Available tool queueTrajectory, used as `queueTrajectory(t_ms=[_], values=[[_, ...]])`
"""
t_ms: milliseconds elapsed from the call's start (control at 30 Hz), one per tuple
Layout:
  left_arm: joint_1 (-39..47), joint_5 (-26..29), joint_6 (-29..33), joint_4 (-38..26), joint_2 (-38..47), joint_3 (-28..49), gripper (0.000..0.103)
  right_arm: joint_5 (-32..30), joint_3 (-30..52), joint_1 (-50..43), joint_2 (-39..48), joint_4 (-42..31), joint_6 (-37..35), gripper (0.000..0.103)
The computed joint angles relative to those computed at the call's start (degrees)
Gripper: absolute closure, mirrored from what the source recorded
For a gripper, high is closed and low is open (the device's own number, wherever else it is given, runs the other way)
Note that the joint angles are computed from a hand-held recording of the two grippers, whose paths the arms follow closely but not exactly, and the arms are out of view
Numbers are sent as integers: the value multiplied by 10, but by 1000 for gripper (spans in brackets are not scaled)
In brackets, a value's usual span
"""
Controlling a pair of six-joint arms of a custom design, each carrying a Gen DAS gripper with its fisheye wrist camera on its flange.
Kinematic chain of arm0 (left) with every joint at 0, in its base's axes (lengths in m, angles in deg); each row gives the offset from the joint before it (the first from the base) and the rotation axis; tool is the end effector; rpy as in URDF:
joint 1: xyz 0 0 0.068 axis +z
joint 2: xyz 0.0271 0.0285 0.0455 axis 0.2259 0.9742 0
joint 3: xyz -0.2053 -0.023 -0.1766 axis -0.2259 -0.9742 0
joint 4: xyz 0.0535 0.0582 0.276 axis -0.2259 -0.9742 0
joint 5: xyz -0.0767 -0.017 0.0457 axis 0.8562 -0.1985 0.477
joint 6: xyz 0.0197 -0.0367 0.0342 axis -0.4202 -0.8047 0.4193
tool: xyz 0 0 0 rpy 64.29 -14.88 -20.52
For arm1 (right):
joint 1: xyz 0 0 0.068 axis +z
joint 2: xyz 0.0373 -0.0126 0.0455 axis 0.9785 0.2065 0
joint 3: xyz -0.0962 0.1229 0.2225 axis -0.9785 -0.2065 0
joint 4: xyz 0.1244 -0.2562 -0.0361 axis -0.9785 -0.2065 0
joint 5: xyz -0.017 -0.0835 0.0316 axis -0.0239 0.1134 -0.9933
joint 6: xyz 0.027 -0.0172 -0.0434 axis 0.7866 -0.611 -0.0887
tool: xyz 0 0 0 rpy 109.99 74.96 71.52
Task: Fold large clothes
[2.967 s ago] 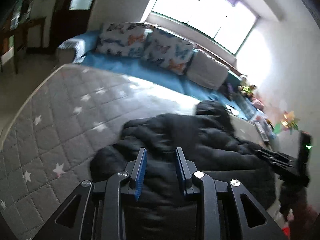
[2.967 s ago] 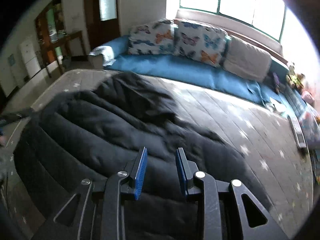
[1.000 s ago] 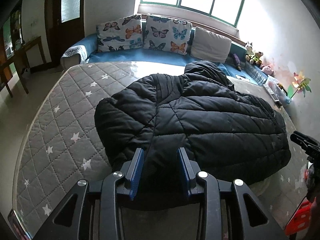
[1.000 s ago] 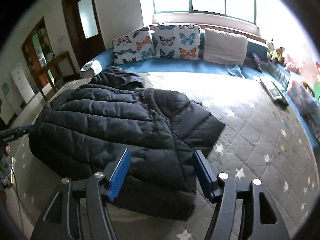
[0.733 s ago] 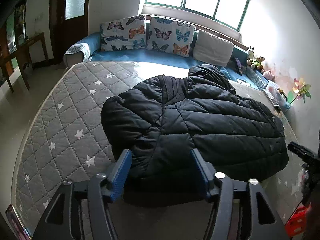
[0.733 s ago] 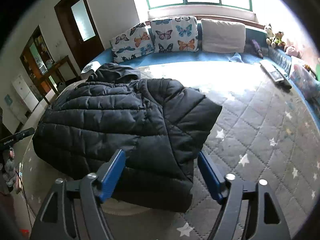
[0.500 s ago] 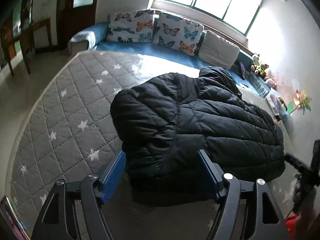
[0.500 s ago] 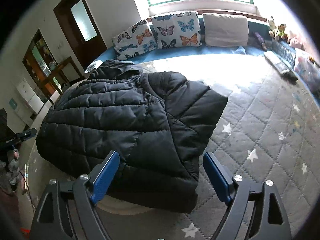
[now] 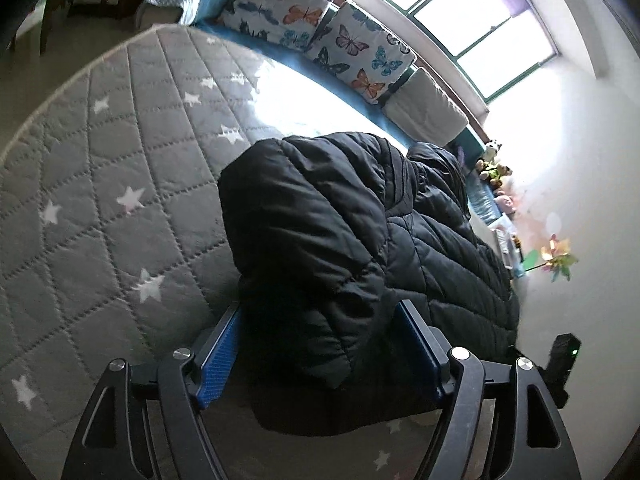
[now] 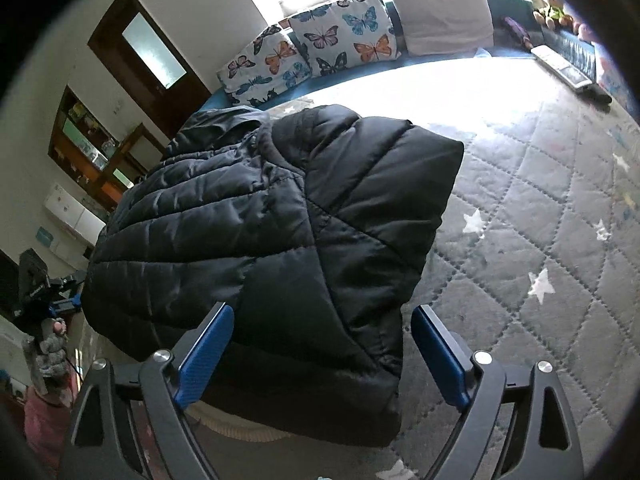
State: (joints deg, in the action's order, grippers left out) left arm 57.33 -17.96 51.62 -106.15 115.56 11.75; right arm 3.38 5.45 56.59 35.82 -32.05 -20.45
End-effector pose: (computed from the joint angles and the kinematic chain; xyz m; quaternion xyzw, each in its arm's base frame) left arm 0.1610 0.1227 0.1620 -0.0688 0.9260 -0.2905 0.2309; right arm 0.2808 -0.0877 0.1092 0.0319 0.9346 0.2497 0.2511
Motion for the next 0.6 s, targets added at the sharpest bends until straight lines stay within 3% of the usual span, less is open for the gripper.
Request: queueTrajectory(t_ms=[600], values=[[-58,17,-101,76,82,42,21,-41,108,4,114,-68,-1,0]])
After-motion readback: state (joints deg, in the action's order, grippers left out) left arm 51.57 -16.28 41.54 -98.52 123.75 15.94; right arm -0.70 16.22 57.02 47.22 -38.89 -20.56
